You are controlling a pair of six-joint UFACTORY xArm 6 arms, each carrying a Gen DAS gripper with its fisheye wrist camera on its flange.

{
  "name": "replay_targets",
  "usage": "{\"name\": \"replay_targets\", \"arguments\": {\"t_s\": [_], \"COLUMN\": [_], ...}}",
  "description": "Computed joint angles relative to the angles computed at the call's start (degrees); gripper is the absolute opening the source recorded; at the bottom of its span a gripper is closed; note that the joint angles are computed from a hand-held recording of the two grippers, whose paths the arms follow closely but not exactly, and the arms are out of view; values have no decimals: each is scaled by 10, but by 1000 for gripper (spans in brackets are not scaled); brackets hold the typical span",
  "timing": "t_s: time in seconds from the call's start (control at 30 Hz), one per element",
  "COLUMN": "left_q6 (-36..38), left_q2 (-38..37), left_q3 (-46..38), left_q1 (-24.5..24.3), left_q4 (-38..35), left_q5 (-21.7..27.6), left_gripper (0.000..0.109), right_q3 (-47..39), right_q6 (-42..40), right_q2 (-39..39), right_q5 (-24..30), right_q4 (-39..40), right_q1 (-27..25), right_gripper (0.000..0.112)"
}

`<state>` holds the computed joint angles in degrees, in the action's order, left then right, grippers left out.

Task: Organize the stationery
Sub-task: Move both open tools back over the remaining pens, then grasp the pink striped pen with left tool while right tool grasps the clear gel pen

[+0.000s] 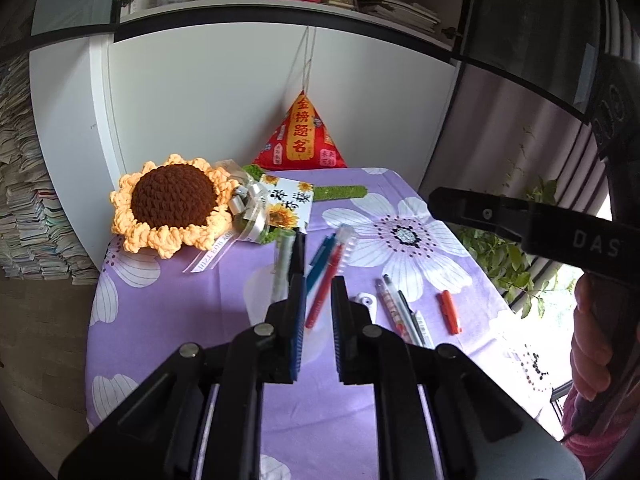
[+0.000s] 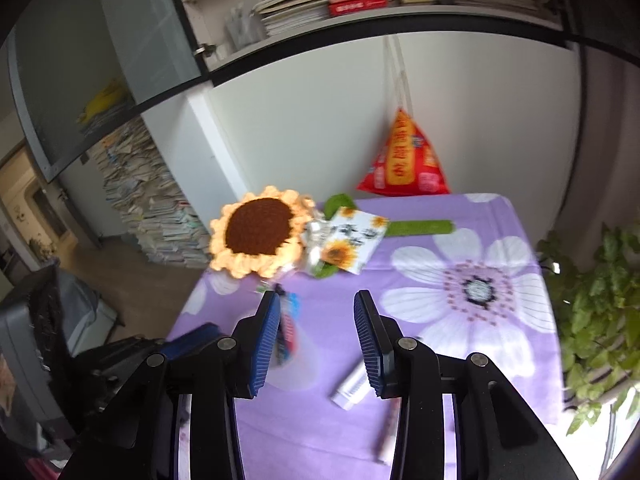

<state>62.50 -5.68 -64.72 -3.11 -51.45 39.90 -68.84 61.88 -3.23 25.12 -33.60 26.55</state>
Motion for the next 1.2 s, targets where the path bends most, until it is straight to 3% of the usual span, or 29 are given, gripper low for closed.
{"name": "replay_targets", "arguments": {"t_s": [0.13, 0.43, 0.53, 0.63, 0.73, 0.97, 1.07, 1.2], "left_q6": [1, -43, -66, -83, -93, -100, -103, -104], "left_q2": [-24, -47, -47, -51, -55, -57, -47, -18], "left_q3": [29, 91, 98, 108, 115, 122, 115, 98], "left_q1": [-12, -52, -52, -51, -49, -53, -62, -82], "left_q4": [7, 60, 76, 90, 95, 108, 115, 120], "left_q5": [6, -10, -10, -19, -19, -15, -3, 21], "left_gripper": [12, 15, 15, 15, 15, 15, 15, 13], "right_q3": [48, 147, 170, 187, 184, 173, 157, 184], "right_q6": [23, -36, -85, -198, -270, -227, -145, -142], "right_q2": [-41, -74, -64, -48, -31, -9, -6, -25], "right_q5": [24, 25, 6, -37, -53, -41, 16, 6], "right_q4": [-1, 110, 181, 336, 422, 381, 293, 318], "right_q1": [-8, -21, -23, -24, -19, -26, -35, -43], "right_gripper": [39, 39, 39, 39, 36, 30, 30, 29]}}
